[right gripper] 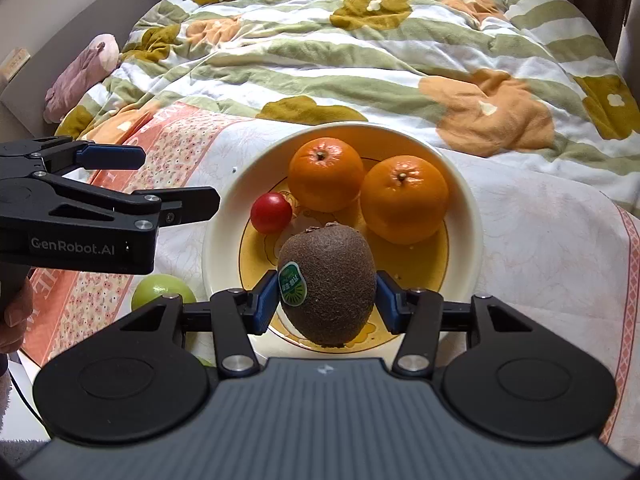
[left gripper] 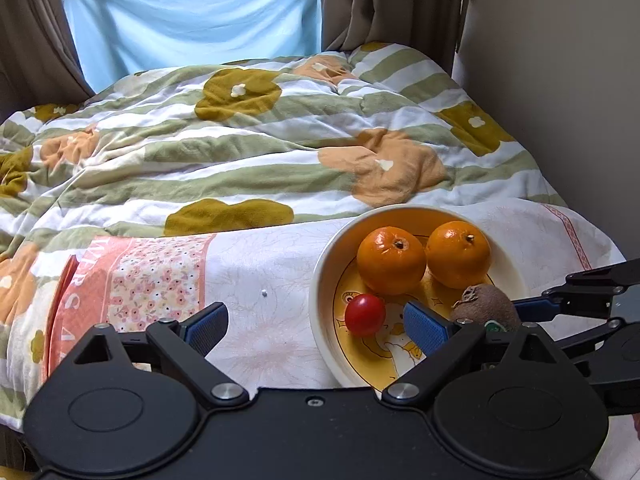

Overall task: Organize fruits
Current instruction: 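Withdraw both grippers from the bowl toward the remaining fruit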

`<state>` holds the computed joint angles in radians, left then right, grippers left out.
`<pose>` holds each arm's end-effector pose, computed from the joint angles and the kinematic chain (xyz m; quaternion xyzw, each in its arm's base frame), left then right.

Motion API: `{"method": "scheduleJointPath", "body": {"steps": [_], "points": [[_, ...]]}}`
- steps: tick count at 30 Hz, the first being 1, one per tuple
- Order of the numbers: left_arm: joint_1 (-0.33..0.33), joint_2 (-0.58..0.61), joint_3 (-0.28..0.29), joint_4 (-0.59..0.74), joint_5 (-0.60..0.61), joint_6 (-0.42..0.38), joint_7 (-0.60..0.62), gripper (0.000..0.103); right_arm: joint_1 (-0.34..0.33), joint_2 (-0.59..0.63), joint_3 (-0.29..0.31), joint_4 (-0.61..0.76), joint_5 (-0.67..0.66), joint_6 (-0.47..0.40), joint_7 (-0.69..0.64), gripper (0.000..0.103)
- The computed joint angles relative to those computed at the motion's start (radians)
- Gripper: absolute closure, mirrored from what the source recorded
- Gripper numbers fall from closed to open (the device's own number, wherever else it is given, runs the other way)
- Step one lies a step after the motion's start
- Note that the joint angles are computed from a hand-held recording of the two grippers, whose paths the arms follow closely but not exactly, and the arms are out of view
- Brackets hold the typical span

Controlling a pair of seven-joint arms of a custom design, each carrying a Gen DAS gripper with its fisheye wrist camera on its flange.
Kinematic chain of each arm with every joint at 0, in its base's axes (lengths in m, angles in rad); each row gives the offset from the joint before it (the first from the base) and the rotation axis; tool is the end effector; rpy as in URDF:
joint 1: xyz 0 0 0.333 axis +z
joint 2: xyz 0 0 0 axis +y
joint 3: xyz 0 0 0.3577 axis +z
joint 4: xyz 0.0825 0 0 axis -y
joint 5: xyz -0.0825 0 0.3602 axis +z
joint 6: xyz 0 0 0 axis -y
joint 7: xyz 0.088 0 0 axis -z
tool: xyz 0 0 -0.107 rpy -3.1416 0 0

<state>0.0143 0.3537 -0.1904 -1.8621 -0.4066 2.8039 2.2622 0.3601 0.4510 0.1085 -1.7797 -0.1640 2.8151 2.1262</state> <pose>0.6636 -0.0834 0.4485 -0.4871 0.8131 -0.2705 0.1687 0.6237 0.3115 0.4240 -0.6858 0.6672 -0.1038 0.2716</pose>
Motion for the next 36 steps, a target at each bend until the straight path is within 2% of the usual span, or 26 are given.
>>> {"method": "scheduleJointPath", "body": {"steps": [4, 12, 13, 14, 15, 16, 19, 32, 36], "points": [[-0.006, -0.003, 0.016, -0.003, 0.016, 0.005, -0.028, 0.006, -0.002, 0.050, 0.021, 0.061, 0.015, -0.021, -0.031, 0.037], [-0.001, -0.009, 0.022, -0.016, 0.035, 0.013, -0.057, 0.006, 0.018, 0.092, 0.016, 0.104, 0.024, -0.013, -0.048, 0.035], [0.002, -0.011, 0.020, -0.018, 0.033, 0.013, -0.056, 0.006, 0.024, 0.087, 0.007, 0.093, 0.016, 0.008, -0.040, 0.033], [0.004, -0.012, 0.019, -0.020, 0.032, 0.013, -0.055, 0.006, 0.026, 0.081, 0.004, 0.084, 0.010, 0.024, -0.039, 0.021], [0.006, -0.014, 0.018, -0.022, 0.030, 0.013, -0.053, 0.006, 0.034, 0.076, -0.007, 0.077, -0.002, 0.034, -0.030, 0.002], [0.008, -0.015, 0.016, -0.023, 0.028, 0.013, -0.050, 0.006, 0.043, 0.069, -0.018, 0.068, -0.017, 0.044, -0.022, 0.000], [0.020, -0.025, 0.005, -0.033, 0.009, 0.013, -0.030, 0.006, 0.048, 0.050, -0.025, 0.034, -0.042, 0.081, -0.009, 0.000], [0.018, -0.087, 0.002, -0.092, -0.044, 0.048, -0.010, 0.006, 0.080, -0.017, -0.070, -0.043, -0.135, 0.124, 0.093, 0.000], [0.031, -0.116, -0.012, -0.118, -0.092, 0.066, 0.033, 0.006, 0.095, -0.050, -0.088, -0.067, -0.168, 0.137, 0.128, 0.000]]}}
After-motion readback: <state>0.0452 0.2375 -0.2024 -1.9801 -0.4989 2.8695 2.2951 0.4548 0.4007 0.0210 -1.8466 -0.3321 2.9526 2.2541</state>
